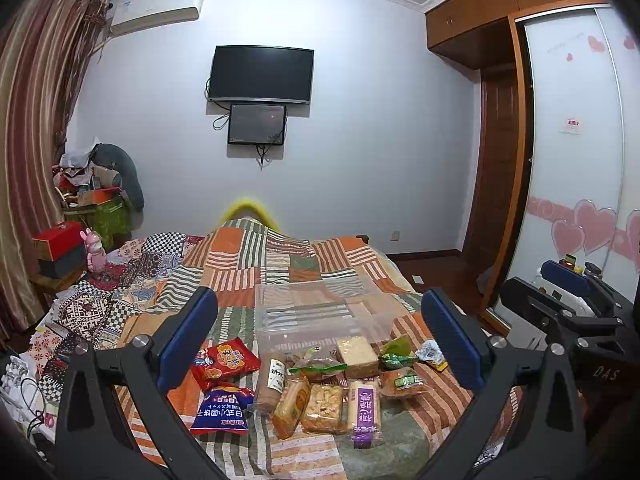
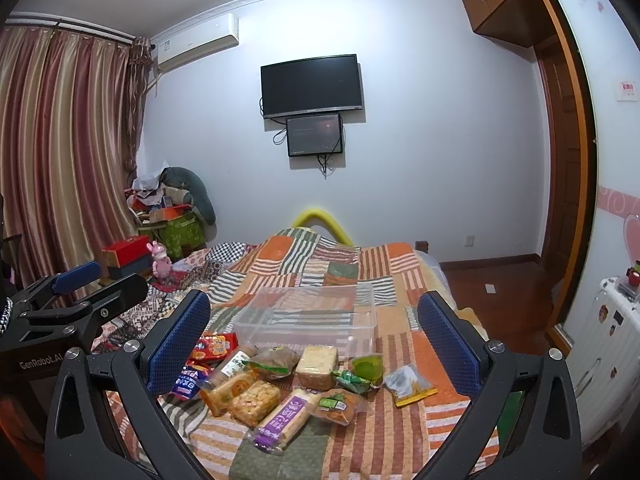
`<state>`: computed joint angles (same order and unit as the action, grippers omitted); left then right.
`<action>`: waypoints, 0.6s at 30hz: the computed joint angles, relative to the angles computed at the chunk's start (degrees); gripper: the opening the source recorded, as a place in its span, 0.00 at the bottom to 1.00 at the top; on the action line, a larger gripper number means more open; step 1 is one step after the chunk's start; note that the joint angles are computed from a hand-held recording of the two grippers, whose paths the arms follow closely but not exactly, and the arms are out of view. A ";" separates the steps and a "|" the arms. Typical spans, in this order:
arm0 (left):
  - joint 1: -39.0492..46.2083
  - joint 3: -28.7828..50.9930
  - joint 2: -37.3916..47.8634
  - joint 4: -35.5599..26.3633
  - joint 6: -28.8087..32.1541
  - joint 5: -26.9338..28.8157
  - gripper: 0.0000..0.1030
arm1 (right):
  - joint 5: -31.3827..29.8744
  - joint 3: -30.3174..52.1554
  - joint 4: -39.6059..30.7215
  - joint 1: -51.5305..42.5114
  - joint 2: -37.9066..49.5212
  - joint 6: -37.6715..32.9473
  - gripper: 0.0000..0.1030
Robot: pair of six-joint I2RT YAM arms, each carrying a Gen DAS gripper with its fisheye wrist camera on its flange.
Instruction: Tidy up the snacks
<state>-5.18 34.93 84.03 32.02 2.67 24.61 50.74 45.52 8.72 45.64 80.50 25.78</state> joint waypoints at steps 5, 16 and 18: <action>0.11 -0.30 0.29 1.07 -0.50 -0.09 1.00 | 0.35 0.02 0.16 0.22 0.18 -0.22 1.00; 0.38 -0.06 0.06 0.81 -0.66 -0.17 1.00 | -0.03 0.04 -0.05 0.02 -0.12 -0.40 1.00; 0.41 0.01 0.10 0.76 -0.63 -0.14 1.00 | -0.01 0.03 -0.03 0.01 -0.16 -0.44 1.00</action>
<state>-4.76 34.94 84.13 32.77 2.04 24.46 50.72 45.55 8.69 45.66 80.34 25.34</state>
